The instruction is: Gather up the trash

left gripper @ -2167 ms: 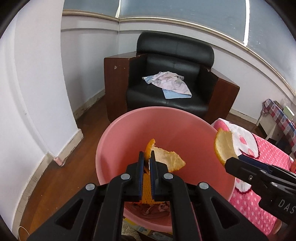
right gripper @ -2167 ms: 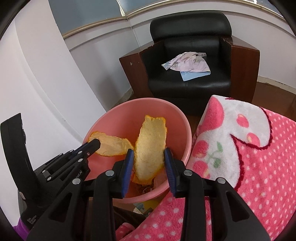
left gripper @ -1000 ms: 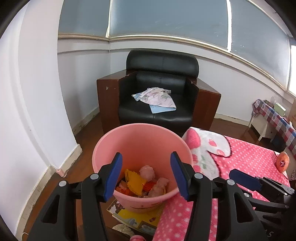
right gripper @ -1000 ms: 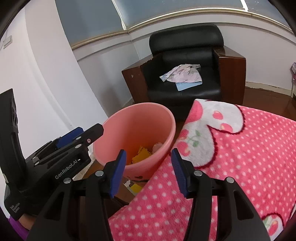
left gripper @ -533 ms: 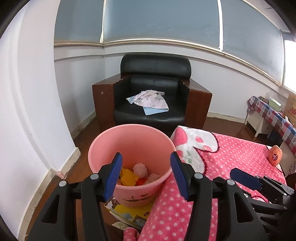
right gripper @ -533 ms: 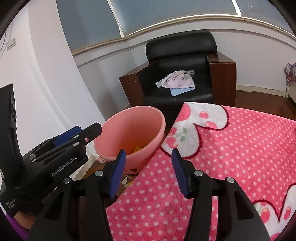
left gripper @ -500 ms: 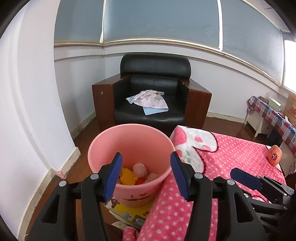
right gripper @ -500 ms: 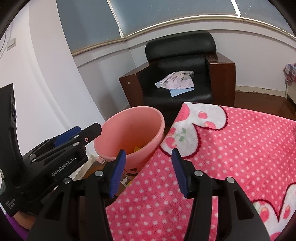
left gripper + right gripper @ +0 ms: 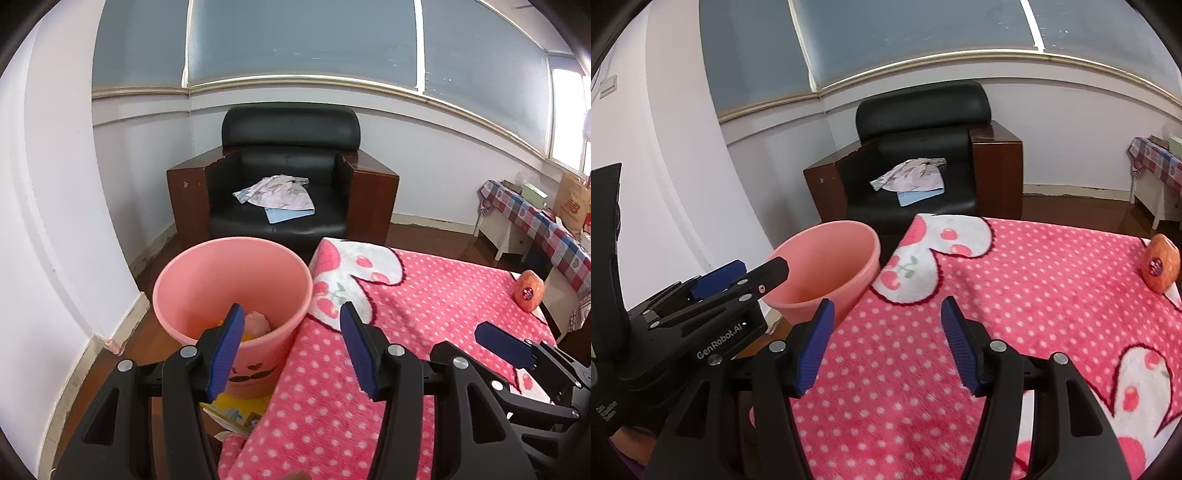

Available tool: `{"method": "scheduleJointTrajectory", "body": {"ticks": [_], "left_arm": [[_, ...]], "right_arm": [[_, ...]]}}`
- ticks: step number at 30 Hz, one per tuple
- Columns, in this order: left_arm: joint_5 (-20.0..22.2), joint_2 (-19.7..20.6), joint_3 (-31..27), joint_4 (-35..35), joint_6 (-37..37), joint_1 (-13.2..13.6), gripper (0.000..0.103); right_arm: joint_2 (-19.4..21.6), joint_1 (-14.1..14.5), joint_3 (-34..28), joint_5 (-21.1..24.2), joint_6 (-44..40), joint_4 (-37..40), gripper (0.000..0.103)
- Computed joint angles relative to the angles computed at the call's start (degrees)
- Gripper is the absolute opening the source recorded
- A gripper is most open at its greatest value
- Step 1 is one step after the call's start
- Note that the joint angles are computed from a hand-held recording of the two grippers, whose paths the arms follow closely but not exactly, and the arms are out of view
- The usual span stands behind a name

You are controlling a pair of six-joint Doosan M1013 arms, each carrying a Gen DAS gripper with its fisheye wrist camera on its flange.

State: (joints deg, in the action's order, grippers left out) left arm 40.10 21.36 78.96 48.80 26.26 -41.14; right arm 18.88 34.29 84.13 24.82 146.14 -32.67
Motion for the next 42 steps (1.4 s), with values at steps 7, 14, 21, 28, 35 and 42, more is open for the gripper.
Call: {"method": "scheduleJointTrajectory", "body": {"ticks": [7,14,21,28,35,42], "left_arm": [[0.09,-0.07,0.14,0.31,0.55,-1.27,0.053],[0.42,0.01,0.01,-0.04,1.25,-1.99,0.053],[0.76,0.32,-0.4,-0.08,1.7,-2.61,0.053],[0.8,0.62,-0.69,-0.27,2.23,-2.76,0.053],[0.82,0.63,-0.7,-0.28,2.26,-2.77,0.053],[0.52,0.59,-0.51,-0.33,2.18,-2.9,0.053]], "right_arm": [[-1.7,0.26,2.65,1.27,6.29,-5.22,0.061],[-2.81,0.05,4.46,2.04,10.47,-7.53,0.061],[-3.74,0.03,5.79,2.03,13.41,-9.76,0.061],[-4.05,-0.03,6.18,1.92,13.98,-10.01,0.061],[-4.04,-0.05,6.26,2.03,13.91,-9.94,0.061],[-4.05,-0.04,6.26,2.08,13.75,-10.06,0.061]]}}
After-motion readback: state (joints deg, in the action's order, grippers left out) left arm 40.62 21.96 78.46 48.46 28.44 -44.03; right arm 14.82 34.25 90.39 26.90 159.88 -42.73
